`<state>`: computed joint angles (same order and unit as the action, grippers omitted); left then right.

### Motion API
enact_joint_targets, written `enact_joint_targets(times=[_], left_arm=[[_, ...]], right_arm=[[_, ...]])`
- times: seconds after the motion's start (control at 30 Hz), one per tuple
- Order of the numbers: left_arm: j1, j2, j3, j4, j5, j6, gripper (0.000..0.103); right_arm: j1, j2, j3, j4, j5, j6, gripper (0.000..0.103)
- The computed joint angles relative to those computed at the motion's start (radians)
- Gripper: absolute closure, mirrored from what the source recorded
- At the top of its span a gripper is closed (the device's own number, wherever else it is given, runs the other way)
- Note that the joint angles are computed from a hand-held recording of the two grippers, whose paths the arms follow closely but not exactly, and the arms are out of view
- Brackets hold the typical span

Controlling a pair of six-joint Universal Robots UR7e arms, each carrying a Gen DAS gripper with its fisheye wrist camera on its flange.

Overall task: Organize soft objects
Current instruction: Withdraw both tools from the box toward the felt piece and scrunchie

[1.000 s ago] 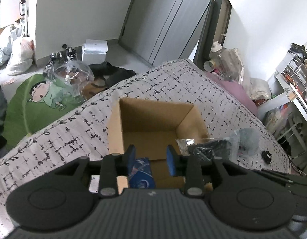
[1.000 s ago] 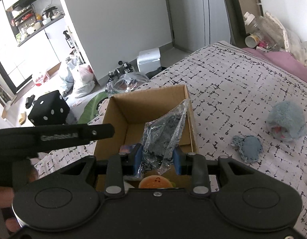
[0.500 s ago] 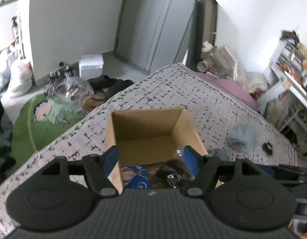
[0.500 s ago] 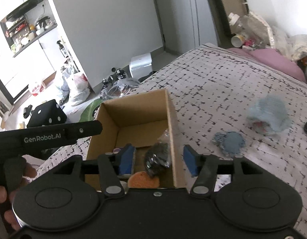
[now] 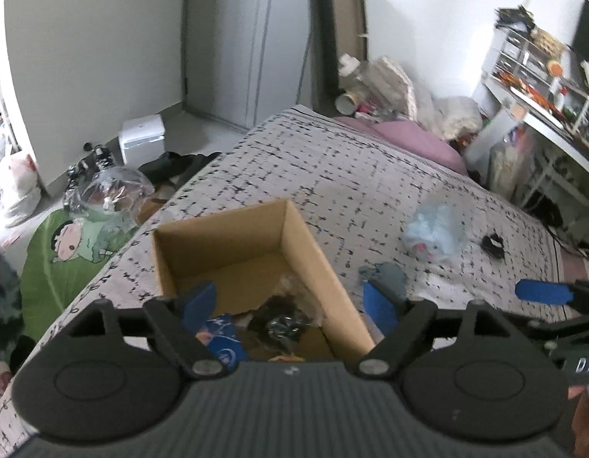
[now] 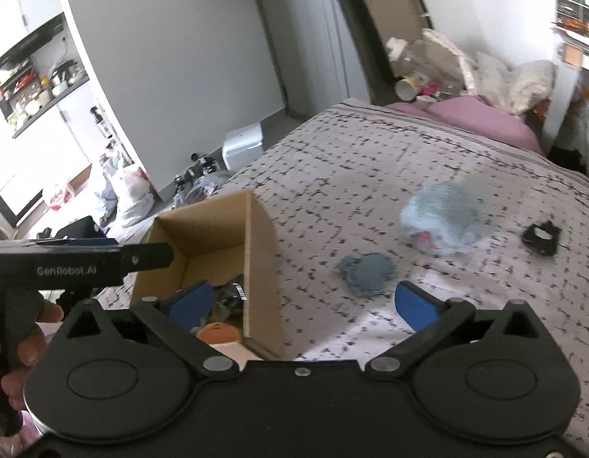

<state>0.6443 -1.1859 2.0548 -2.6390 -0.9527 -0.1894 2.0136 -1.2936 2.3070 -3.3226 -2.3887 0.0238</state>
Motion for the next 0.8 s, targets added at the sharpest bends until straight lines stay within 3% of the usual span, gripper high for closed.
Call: enact_joint_targets(times=[0.6,0.8], left_arm=[[-0.061,0.118,-0.057,0.034,-0.025,0.025,0.02],[-0.064,0.179,-0.111,0.072,-0.057,-0.013,0.02]], right_arm=[[-0.087,-0.15,0.117,-0.071,-0.023,0.001,0.0],[-0.121,-0.194,0.123,-0.043,-0.045,0.035,0.0]])
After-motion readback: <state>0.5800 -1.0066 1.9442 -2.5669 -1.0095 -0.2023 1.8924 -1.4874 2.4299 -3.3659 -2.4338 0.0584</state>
